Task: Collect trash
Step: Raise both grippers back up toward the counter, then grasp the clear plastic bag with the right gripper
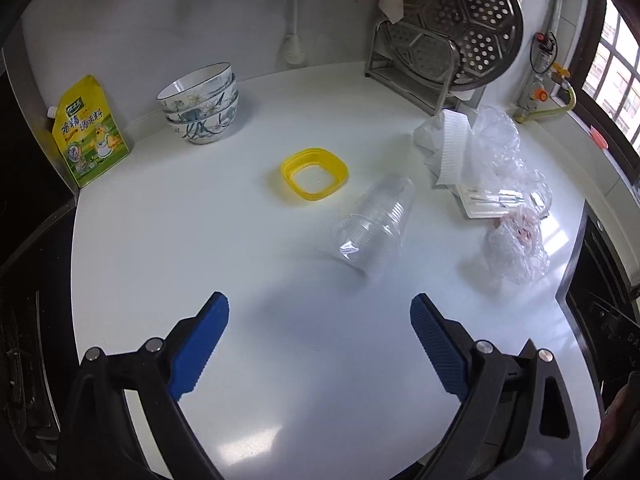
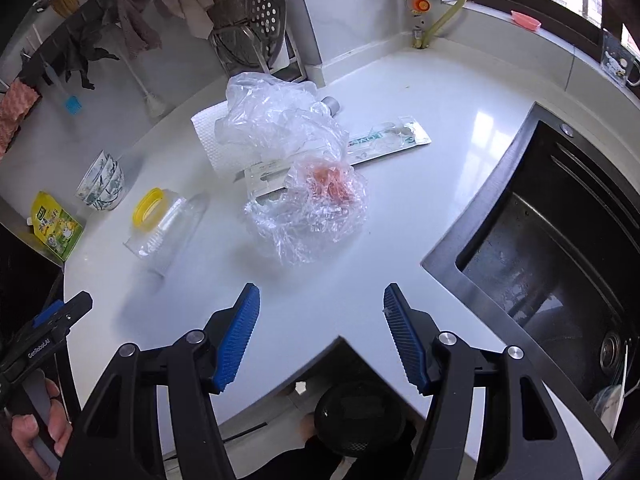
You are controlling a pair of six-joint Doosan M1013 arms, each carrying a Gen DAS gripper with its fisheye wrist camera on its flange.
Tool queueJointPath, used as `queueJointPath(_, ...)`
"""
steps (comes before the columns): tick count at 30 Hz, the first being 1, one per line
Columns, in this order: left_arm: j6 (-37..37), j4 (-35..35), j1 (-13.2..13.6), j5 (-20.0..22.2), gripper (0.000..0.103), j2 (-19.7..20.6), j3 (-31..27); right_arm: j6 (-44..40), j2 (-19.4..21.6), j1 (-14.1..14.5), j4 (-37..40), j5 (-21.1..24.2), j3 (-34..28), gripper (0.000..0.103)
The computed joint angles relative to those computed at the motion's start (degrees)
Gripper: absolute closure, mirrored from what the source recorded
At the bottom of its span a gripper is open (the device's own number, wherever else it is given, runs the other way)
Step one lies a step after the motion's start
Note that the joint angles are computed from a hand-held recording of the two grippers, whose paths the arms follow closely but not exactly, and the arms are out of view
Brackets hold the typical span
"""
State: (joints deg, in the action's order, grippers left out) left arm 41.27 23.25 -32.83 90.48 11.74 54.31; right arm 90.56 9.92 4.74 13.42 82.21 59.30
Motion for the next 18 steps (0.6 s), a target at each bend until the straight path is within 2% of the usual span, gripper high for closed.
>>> queueJointPath(9, -3.1, 1.5, 0.3, 3.5, 0.013, 2.1, -2.1, 3.2, 7.3, 0.9, 0.1, 2.0, -6.6, 0.041)
queueJointPath(16, -4.4, 1.9, 0.5, 5.0, 0.013, 3.1, -2.9, 3.7, 10.1, 2.1, -3.3, 4.0, -8.2, 0.041)
queueJointPath(18, -4.8, 1.5, 0.7, 5.0, 0.013, 3.5, -3.0, 2.8, 9.9, 2.1, -3.4, 4.2, -7.2, 0.054)
